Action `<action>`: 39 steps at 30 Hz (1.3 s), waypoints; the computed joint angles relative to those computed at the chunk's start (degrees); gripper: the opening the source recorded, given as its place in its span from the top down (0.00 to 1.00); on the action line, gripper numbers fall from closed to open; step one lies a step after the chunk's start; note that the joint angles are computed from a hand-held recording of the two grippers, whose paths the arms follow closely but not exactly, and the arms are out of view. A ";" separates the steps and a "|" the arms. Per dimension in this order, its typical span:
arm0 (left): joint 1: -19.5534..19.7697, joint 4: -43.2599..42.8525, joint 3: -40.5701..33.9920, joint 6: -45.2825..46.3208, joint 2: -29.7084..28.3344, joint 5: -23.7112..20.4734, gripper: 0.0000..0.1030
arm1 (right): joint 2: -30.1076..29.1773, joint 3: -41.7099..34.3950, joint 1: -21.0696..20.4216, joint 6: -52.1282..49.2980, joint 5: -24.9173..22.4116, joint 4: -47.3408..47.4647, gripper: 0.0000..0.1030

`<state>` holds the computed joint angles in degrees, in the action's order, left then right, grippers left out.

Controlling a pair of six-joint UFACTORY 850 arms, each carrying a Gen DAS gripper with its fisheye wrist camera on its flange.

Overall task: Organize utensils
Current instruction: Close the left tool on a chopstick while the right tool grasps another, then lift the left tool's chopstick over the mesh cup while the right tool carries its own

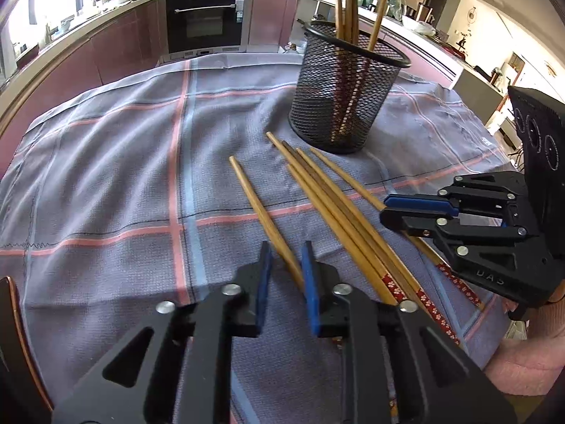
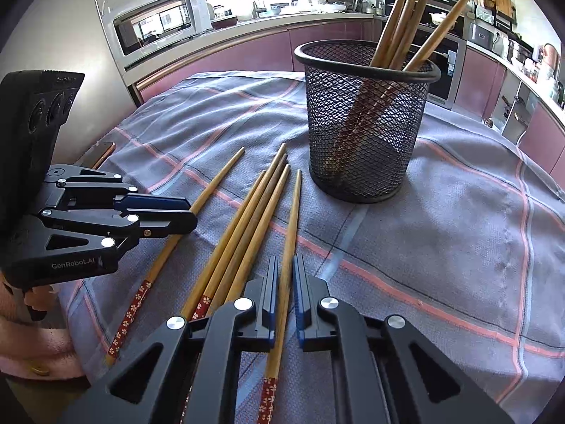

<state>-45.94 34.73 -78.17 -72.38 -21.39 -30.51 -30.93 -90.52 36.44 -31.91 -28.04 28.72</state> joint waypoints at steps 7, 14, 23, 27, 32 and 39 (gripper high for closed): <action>0.08 1.35 -1.06 -1.44 -0.91 -1.30 0.85 | -0.75 -1.23 0.53 1.49 -0.16 -2.46 0.93; 0.02 3.45 0.43 -6.55 0.23 0.21 0.92 | 0.41 0.51 -1.07 -5.14 -0.90 7.10 0.95; -0.73 9.78 2.96 -12.78 3.76 2.58 0.93 | 3.68 3.62 -3.18 -19.52 -1.92 23.25 0.95; -0.92 12.78 4.28 -15.75 5.81 4.66 0.93 | 5.01 4.65 -4.01 -24.39 -2.48 29.62 0.95; -1.17 17.74 5.64 -20.48 8.29 6.95 0.93 | 6.89 5.97 -5.09 -30.43 -2.37 37.30 0.95; -1.49 26.52 6.99 -27.99 11.50 9.19 0.93 | 8.63 6.80 -6.31 -37.73 -2.27 46.71 0.95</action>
